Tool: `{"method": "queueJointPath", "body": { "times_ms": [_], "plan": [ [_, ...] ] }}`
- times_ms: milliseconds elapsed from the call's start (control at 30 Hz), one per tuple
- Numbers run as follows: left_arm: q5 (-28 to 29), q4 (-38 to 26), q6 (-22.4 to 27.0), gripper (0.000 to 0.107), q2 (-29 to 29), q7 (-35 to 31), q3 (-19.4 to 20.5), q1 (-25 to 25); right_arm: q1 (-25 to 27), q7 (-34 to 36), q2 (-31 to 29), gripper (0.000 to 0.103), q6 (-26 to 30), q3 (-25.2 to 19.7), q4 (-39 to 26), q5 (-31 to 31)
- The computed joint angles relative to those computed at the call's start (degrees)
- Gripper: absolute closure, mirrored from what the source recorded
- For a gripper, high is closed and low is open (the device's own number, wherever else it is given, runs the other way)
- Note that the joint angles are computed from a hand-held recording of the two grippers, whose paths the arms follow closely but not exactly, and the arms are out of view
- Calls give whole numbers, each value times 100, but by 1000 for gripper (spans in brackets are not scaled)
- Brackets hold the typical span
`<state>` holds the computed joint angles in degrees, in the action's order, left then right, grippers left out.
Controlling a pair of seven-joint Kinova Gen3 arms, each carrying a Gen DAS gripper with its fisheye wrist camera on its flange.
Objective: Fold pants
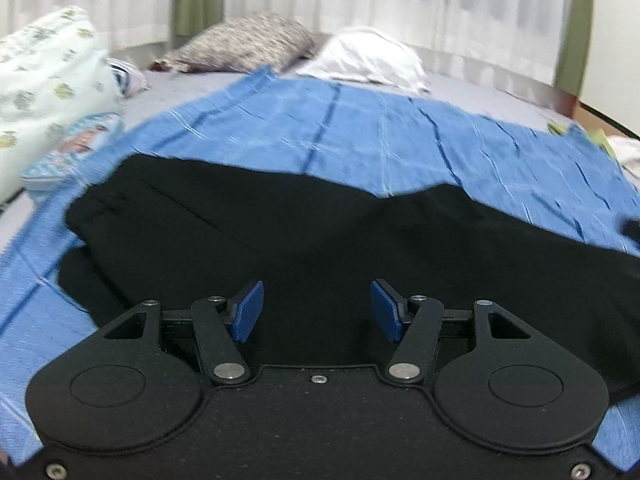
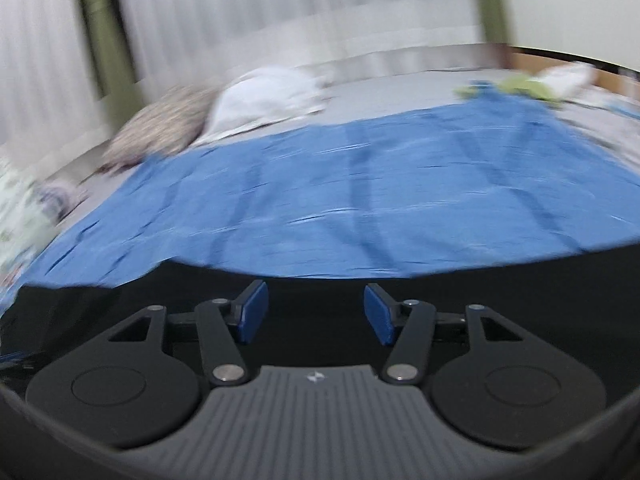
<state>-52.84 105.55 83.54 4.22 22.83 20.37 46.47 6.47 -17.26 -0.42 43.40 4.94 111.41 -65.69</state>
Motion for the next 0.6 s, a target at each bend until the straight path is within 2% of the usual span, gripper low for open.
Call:
{"method": "queueJointPath", "body": {
  "times_ms": [67, 167, 333, 467, 567, 600],
  "plan": [
    [34, 90, -236, 50, 29, -51, -24, -43, -280, 27, 105, 33, -108, -264, -62, 41],
    [129, 183, -505, 50, 101, -165, -79, -103, -685, -336, 330, 33, -276, -606, -298, 414],
    [-15, 312, -539, 49, 252, -152, -129, 8, -1297, -1196, 781, 33, -820, -1085, -722, 1236],
    [-111, 460, -630, 49, 232, 9, -167, 58, -1535, -1726, 1135, 33, -1036, -1338, -1021, 1916],
    [-171, 542, -649, 48, 204, 47, -154, 76, -1505, -1789, 1293, 33, -1000, -1550, -1119, 2137],
    [-203, 583, -666, 48, 199, 85, -148, 82, -1461, -1728, 1317, 39, -955, -1617, -1135, 2154]
  ]
}}
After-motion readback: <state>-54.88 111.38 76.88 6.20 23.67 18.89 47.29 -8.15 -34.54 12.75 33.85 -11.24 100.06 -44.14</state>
